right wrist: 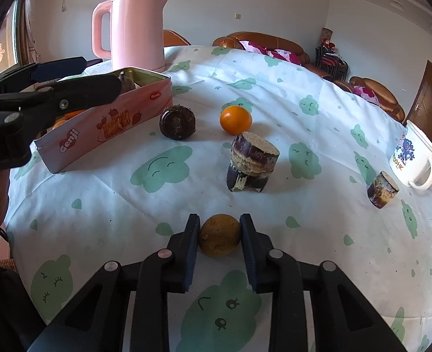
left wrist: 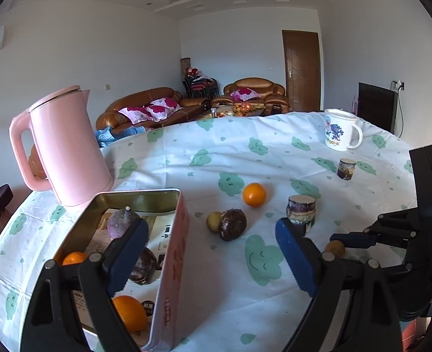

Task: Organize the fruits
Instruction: 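Grasp a dark cylindrical piece with the left gripper while the right gripper grasps a yellow fruit, then lift the cylindrical piece with the left gripper while the right gripper lifts the yellow fruit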

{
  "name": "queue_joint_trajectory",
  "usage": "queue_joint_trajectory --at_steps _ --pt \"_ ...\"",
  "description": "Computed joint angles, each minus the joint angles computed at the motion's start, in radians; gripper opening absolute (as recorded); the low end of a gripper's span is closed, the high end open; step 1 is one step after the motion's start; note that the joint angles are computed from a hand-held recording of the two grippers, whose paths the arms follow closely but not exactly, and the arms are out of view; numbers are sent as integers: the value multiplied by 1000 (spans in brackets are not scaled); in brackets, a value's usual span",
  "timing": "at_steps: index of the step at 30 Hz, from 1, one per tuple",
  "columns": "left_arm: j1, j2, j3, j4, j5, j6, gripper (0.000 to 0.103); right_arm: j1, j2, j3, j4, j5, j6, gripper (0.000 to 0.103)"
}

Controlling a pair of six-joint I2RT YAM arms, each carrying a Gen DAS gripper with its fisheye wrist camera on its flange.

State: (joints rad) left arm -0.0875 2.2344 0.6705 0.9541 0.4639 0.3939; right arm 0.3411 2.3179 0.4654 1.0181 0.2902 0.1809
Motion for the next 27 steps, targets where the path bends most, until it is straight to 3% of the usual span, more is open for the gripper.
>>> queue_joint_trajectory --at_steps 5,15,25,27 --pt "-50 -11 47 -111 1 -18 91 -42 -52 -69 83 74 18 29" --pt "-209 46 172 -272 -62 -57 89 -220 -44 -54 119 79 27 29" --pt "-298 138 353 -498 -101 -51 66 -250 -35 -70 163 39 21 29" --pt "-305 158 382 -524 -108 -52 55 -254 -32 -67 161 22 17 29"
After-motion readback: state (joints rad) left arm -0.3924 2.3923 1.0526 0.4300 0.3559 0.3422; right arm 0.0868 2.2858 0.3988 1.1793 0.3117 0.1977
